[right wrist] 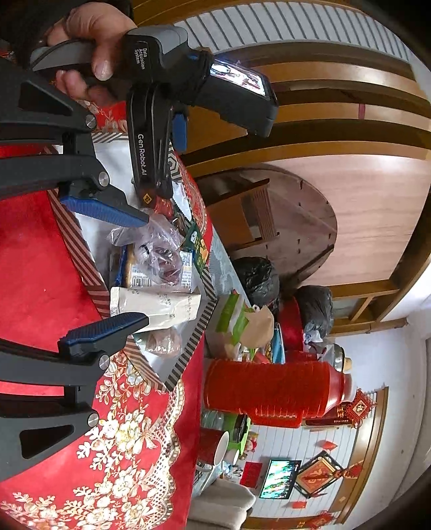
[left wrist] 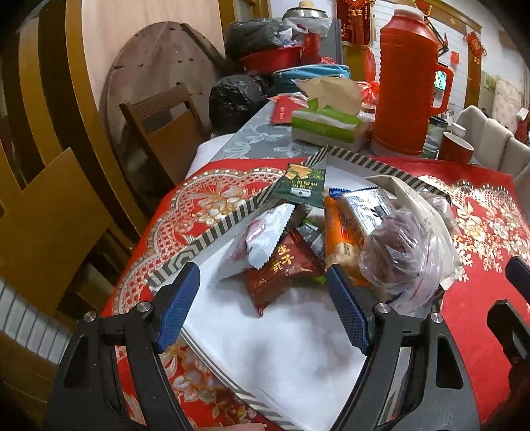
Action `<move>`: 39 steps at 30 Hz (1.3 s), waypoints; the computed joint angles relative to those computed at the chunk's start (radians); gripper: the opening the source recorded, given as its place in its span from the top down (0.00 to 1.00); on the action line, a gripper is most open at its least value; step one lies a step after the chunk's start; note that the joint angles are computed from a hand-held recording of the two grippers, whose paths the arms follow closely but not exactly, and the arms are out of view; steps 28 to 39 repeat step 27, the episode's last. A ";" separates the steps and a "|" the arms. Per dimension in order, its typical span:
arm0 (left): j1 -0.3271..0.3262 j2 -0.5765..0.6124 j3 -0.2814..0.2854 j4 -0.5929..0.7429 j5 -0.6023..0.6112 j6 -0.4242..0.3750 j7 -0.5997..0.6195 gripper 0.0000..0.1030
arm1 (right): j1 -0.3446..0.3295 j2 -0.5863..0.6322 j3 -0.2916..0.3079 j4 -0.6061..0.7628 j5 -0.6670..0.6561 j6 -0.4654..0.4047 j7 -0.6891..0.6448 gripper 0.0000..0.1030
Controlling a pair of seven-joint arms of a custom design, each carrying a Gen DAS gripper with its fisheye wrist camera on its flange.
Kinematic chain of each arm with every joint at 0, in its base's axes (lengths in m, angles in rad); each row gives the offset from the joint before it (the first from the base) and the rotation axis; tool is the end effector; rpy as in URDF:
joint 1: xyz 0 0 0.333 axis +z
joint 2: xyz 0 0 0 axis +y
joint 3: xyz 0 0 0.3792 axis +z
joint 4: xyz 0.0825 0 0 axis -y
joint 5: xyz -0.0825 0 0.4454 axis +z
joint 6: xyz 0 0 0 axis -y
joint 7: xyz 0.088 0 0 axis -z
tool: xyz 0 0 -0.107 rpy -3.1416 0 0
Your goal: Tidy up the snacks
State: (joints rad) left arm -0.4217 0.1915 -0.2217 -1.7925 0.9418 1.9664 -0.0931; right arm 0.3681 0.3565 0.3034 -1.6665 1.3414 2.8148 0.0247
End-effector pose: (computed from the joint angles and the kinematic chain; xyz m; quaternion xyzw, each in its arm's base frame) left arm 0.5894 -0.3641 0.5030 -0.8184 0.4138 -0.1409 0.3730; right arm 0.6473 0.4134 0.4982 -0.8116 0.2392 -0.1166 0.5200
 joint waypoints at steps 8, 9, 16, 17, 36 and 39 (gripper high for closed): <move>-0.006 0.006 -0.006 -0.001 -0.009 0.040 0.029 0.23 | 0.002 0.010 -0.005 0.003 -0.010 0.012 0.030 0.50; -0.006 0.007 -0.005 0.000 -0.011 0.044 0.032 0.23 | 0.001 0.011 -0.004 0.004 -0.015 0.011 0.037 0.50; -0.005 -0.006 -0.002 -0.019 0.004 0.091 0.028 0.23 | -0.001 0.020 0.005 0.008 -0.042 0.024 0.061 0.50; -0.002 -0.008 -0.002 -0.021 0.004 0.103 0.029 0.23 | -0.001 0.021 0.006 0.008 -0.046 0.028 0.064 0.50; -0.004 -0.006 -0.003 -0.023 0.020 0.105 0.026 0.23 | -0.008 0.022 0.021 0.007 -0.046 0.046 0.061 0.50; -0.004 -0.006 -0.003 -0.023 0.020 0.105 0.026 0.23 | -0.008 0.022 0.021 0.007 -0.046 0.046 0.061 0.50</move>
